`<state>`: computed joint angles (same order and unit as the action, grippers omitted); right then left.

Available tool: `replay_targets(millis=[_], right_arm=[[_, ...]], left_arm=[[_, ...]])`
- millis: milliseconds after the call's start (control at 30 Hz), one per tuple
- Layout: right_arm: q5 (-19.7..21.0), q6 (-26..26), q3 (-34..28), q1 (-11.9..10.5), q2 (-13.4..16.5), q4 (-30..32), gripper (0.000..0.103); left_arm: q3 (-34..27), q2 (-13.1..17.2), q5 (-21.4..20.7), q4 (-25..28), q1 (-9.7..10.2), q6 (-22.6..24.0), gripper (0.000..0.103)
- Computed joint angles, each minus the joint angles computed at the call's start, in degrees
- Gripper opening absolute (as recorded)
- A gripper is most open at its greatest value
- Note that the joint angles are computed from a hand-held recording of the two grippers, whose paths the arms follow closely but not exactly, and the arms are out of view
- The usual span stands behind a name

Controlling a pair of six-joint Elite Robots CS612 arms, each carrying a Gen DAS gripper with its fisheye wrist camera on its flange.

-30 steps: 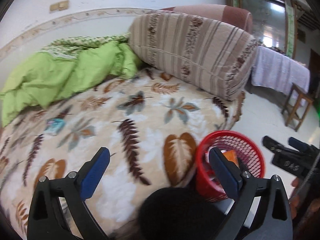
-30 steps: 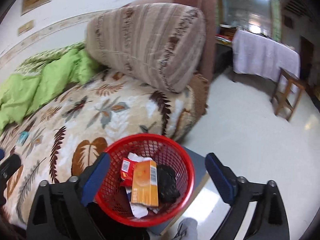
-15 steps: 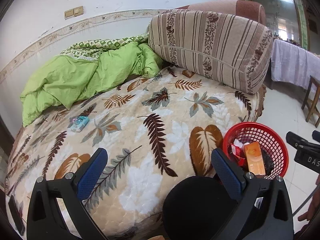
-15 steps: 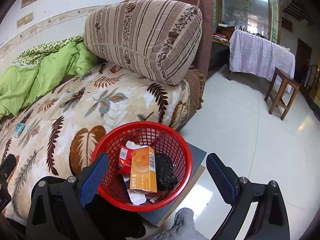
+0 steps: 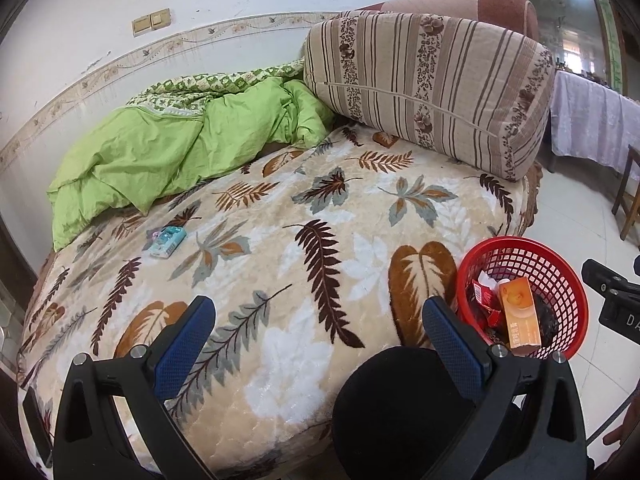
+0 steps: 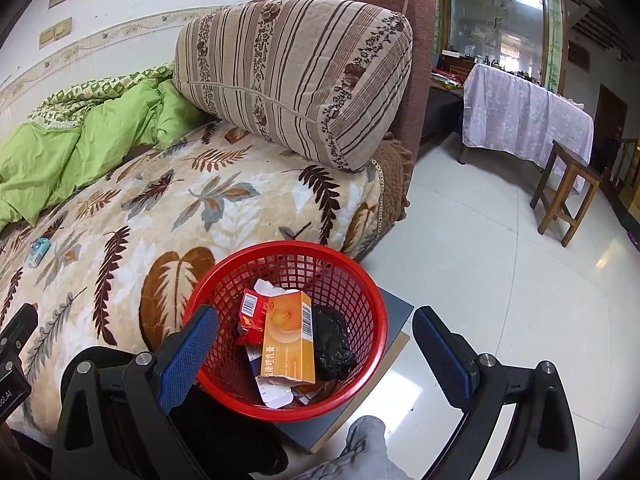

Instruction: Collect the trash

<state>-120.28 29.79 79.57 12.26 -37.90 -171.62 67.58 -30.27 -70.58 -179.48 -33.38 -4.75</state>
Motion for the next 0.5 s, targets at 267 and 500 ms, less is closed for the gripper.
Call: replay_targets(millis=[267,500], right_arm=[[-0.1,-0.2,-0.1,0.1,0.1,0.2,0.099],[0.1,-0.2,-0.3,0.1,0.2,0.5,0.099]], left_arm=[[0.0,0.0,-0.7,0.2,0.04,-0.1,0.103],[0.1,0.0,-1.1,0.2,0.01,0.1,0.103]])
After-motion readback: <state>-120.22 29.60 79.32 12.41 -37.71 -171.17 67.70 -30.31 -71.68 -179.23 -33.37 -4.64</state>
